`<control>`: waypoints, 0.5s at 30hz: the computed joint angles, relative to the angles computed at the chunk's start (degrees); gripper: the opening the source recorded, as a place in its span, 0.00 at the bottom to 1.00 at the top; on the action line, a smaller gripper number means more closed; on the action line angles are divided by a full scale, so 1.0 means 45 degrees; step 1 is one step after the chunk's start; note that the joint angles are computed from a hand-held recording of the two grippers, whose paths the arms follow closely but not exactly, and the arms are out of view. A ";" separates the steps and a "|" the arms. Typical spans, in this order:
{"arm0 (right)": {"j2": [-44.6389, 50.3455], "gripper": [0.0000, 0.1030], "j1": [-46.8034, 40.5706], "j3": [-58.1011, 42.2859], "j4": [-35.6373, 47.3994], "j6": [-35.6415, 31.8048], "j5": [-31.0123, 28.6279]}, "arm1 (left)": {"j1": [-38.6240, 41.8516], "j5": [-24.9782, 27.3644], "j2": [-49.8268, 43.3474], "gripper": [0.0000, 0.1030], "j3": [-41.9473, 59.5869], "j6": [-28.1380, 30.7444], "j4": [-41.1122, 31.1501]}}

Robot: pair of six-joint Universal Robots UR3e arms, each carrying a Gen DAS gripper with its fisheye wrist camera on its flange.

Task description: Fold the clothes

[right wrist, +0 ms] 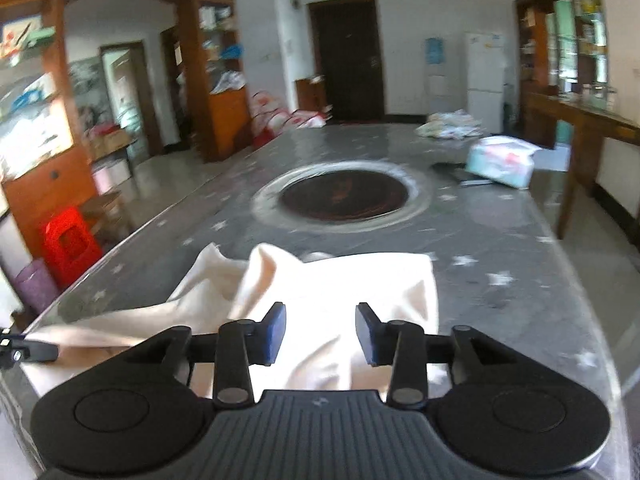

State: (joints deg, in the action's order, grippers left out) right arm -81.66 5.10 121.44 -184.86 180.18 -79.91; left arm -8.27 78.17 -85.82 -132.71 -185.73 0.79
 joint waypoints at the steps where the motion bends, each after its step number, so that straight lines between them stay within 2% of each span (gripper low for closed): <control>1: 0.0572 0.40 0.0245 -0.0518 0.0082 0.0000 -0.0058 | 0.0056 -0.0037 0.0161 0.06 -0.0197 -0.0022 -0.0055; 3: 0.1592 0.44 0.0639 -0.1578 0.0403 0.0057 -0.0193 | 0.0154 -0.0027 0.0442 0.06 -0.0476 0.0014 -0.0251; 9: 0.4046 0.44 0.1261 -0.4537 0.1654 0.0532 -0.0147 | 0.0599 -0.0177 0.0828 0.06 -0.1085 -0.0076 -0.0529; 13: 0.4199 0.45 0.1413 -0.4866 0.2095 0.0970 0.0209 | 0.0515 -0.0081 0.0798 0.07 -0.1218 -0.0084 -0.0705; 15: 0.4153 0.53 0.1493 -0.4728 0.1753 0.0853 0.0389 | 0.0687 -0.0237 0.1003 0.09 -0.1446 0.0020 -0.0822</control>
State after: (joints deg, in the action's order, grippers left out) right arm -62.97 11.82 100.17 -176.97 184.02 -78.16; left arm -5.18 77.11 -81.31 -139.21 -185.64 -2.91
